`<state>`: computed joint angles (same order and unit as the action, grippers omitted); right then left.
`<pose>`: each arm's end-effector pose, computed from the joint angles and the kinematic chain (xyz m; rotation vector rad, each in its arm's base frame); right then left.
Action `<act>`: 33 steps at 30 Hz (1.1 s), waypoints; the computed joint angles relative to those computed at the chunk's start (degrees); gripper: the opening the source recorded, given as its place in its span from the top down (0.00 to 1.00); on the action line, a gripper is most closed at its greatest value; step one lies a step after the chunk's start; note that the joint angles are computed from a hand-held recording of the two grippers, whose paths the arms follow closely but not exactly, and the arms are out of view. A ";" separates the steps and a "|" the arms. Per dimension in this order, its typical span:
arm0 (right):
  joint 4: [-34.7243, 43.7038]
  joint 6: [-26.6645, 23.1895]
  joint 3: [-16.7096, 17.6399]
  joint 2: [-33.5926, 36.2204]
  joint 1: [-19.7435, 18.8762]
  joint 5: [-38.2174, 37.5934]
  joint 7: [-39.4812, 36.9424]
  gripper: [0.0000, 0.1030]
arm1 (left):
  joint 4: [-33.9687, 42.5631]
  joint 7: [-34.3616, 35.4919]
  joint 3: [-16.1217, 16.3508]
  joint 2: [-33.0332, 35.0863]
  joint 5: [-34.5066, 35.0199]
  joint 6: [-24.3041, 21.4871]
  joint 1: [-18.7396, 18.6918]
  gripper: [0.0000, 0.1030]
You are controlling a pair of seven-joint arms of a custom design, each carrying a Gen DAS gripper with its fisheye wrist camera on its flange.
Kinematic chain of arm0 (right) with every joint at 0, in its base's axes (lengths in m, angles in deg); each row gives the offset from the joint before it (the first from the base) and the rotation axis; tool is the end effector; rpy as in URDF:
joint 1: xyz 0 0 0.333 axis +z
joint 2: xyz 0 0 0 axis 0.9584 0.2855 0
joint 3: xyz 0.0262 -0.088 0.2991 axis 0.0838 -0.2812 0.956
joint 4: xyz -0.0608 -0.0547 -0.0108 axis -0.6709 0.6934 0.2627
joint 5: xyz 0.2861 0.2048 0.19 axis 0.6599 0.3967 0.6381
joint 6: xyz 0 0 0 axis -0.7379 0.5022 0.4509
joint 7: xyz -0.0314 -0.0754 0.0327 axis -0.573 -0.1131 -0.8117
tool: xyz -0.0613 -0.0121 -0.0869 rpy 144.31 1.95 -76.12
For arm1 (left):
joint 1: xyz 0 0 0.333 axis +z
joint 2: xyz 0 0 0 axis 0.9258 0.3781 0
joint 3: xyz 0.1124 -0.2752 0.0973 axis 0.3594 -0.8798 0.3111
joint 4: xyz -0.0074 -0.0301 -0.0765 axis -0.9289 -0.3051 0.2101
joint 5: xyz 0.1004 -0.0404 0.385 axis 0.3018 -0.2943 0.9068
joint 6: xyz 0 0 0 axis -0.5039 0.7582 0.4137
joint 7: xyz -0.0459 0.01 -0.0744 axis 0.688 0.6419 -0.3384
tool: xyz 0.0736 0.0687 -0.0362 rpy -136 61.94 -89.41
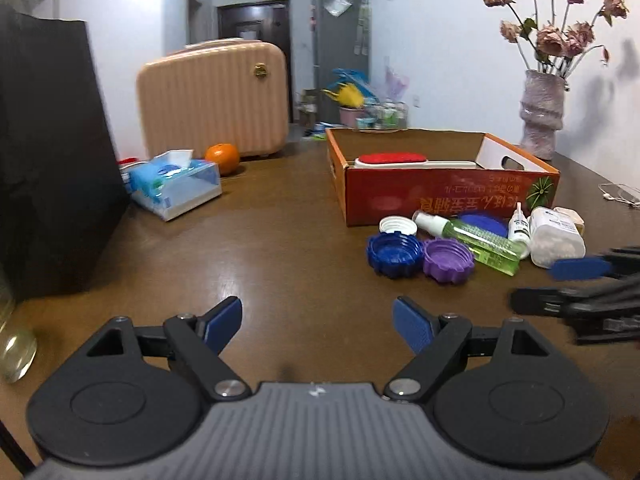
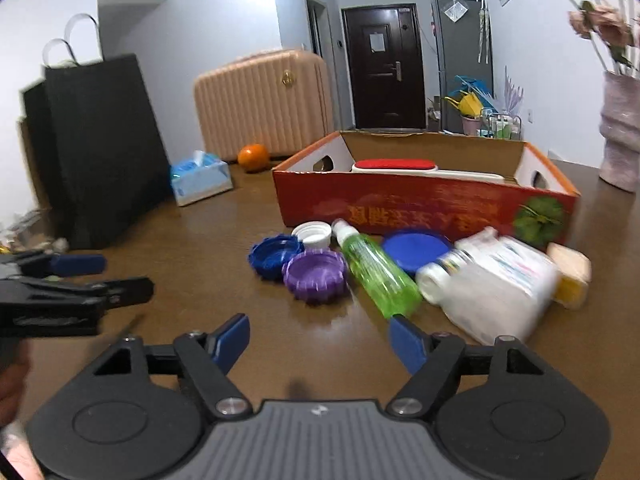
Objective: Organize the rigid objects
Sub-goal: 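Grasp the blue cap with the left tool while the right tool grasps the purple cap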
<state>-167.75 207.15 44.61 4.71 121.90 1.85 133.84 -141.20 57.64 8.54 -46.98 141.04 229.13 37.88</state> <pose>0.5854 0.3231 0.4066 -1.7641 1.3637 -0.5703 0.5801 -0.4250 0.4338 -1.4757 1.7742 -0.9238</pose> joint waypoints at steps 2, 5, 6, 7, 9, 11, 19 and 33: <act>6.56 -4.22 -3.98 4.88 2.63 -0.44 2.58 0.30 | 1.80 4.73 -0.56 1.63 -2.59 2.40 1.92 0.18; 13.77 -8.46 -6.70 10.29 3.65 -2.96 6.34 0.33 | 4.90 11.97 -0.60 4.45 -7.16 4.05 3.27 0.18; 15.45 -9.54 -6.40 11.41 3.06 -3.65 7.04 0.36 | 5.99 14.86 -0.93 5.52 -9.54 4.57 3.90 0.18; 16.84 -10.53 -6.90 12.50 3.20 -4.53 8.10 0.39 | 6.78 17.34 -1.31 6.39 -11.72 5.26 4.46 0.18; 18.61 -11.67 -7.96 14.15 3.65 -6.25 10.26 0.45 | 8.90 24.02 -3.54 8.78 -17.84 6.50 6.60 0.18; 18.74 -12.12 -7.98 14.38 3.39 -7.61 11.77 0.56 | 10.90 29.45 -5.36 10.83 -22.63 6.90 7.88 0.18; 1.10 -3.95 -8.31 2.69 5.16 -12.28 11.19 0.56 | 29.64 45.71 -8.20 24.19 -34.10 3.13 5.53 0.19; -5.93 0.24 -19.50 1.03 15.84 -8.58 8.76 0.38 | 21.33 31.54 8.37 18.46 -33.39 7.40 -5.98 0.50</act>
